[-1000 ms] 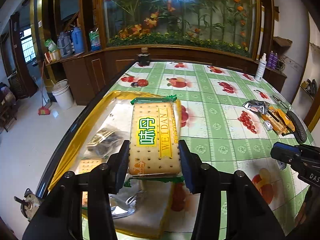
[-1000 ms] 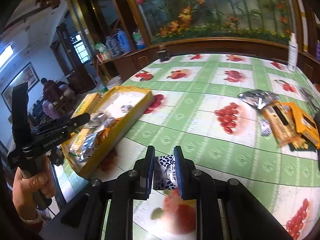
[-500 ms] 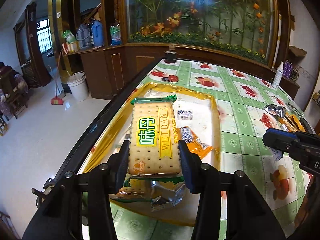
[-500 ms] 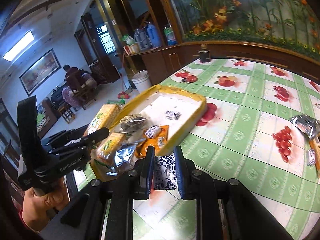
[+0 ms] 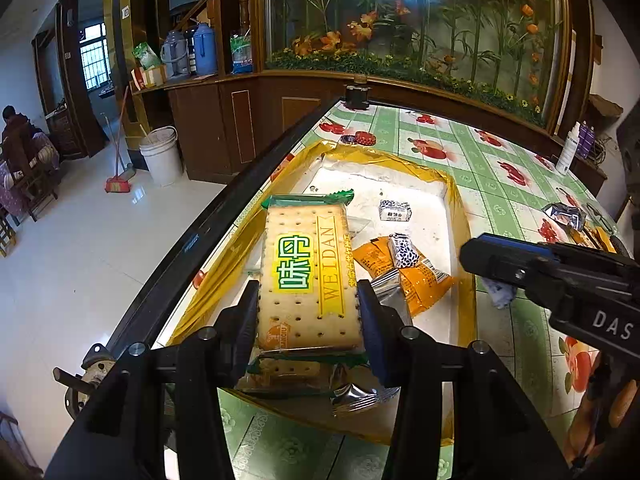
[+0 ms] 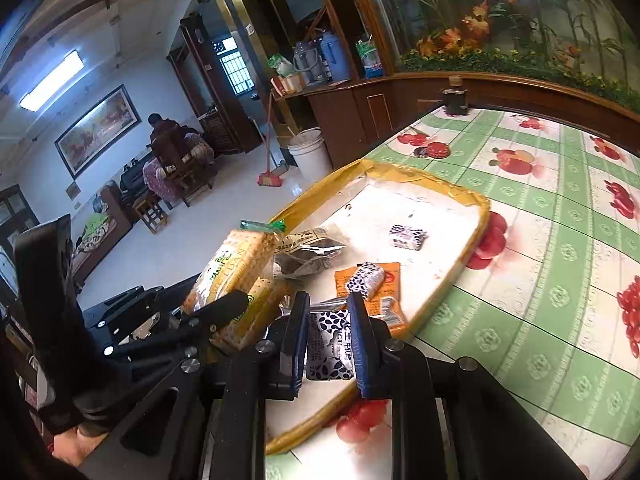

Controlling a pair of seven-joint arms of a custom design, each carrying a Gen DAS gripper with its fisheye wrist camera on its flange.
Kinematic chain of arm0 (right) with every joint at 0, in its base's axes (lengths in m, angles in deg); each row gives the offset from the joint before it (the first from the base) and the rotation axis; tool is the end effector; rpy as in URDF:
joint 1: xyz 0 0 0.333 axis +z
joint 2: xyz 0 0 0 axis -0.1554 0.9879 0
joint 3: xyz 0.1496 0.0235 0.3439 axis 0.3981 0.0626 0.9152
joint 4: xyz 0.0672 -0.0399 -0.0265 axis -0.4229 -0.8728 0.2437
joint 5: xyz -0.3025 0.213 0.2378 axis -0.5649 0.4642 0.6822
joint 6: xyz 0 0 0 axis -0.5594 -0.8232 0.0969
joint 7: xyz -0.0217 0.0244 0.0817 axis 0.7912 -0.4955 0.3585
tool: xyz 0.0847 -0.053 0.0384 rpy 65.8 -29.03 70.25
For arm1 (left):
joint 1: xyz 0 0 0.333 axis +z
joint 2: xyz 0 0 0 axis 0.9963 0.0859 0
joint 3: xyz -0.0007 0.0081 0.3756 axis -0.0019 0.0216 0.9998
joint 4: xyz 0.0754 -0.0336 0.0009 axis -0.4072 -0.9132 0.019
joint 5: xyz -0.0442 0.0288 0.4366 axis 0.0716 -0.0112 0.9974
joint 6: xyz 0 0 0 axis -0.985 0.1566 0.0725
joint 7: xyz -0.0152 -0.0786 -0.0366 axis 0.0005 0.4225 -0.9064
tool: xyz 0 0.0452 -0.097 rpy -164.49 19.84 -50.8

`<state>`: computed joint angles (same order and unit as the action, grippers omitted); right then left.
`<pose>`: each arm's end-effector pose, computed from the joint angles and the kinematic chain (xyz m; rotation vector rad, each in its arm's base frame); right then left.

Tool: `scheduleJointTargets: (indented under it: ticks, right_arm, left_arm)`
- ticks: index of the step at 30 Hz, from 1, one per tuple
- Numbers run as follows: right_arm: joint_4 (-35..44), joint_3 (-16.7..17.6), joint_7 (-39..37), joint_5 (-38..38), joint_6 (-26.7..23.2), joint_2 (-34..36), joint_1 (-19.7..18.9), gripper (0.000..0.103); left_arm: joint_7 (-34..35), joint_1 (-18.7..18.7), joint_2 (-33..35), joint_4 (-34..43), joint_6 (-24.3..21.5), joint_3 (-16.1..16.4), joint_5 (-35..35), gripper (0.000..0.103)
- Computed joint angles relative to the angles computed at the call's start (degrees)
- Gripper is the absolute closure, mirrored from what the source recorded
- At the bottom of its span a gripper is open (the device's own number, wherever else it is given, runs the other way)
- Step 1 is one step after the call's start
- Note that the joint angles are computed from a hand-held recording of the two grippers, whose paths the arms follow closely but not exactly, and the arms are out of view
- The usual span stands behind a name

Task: Organize snacks
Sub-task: 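Release the cracker pack from the left tool while the right tool drops the candy in the tray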

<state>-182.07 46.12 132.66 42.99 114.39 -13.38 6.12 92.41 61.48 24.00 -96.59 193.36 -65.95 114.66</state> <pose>0.6337 0.2270 0.4792 -1.6400 1.5755 -0.3775 0.6481 -0.3892 0.4504 -1.4589 2.0555 -0.9131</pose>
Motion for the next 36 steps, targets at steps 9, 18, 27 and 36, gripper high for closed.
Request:
scheduleJointTargets:
  ticks: [9, 18, 27, 36]
  right_arm:
    - [3.19, 1.02, -0.2, 0.28, -1.63, 3.37, -0.86, 0.083]
    - [5.37, 0.87, -0.8, 0.31, -3.44, 5.48, -0.9, 0.083]
    - [6.37, 0.55, -0.21, -0.14, -4.66, 6.35, -0.48, 0.08]
    - [5.8, 0.03, 0.36, -0.16, -4.4, 5.86, -0.02, 0.075]
  left_arm:
    - [0.66, 0.1, 1.1, 1.26, -1.73, 0.01, -0.49, 0.058]
    - [2.88, 0.87, 2.23, 2.34, -2.88, -1.08, -2.55, 0.058]
    - [3.73, 0.28, 2.75, 3.2, -4.44, -0.86, -3.54, 0.057]
    - [-4.38, -3.51, 1.92, 3.82, -7.09, 3.52, 3.48, 0.029]
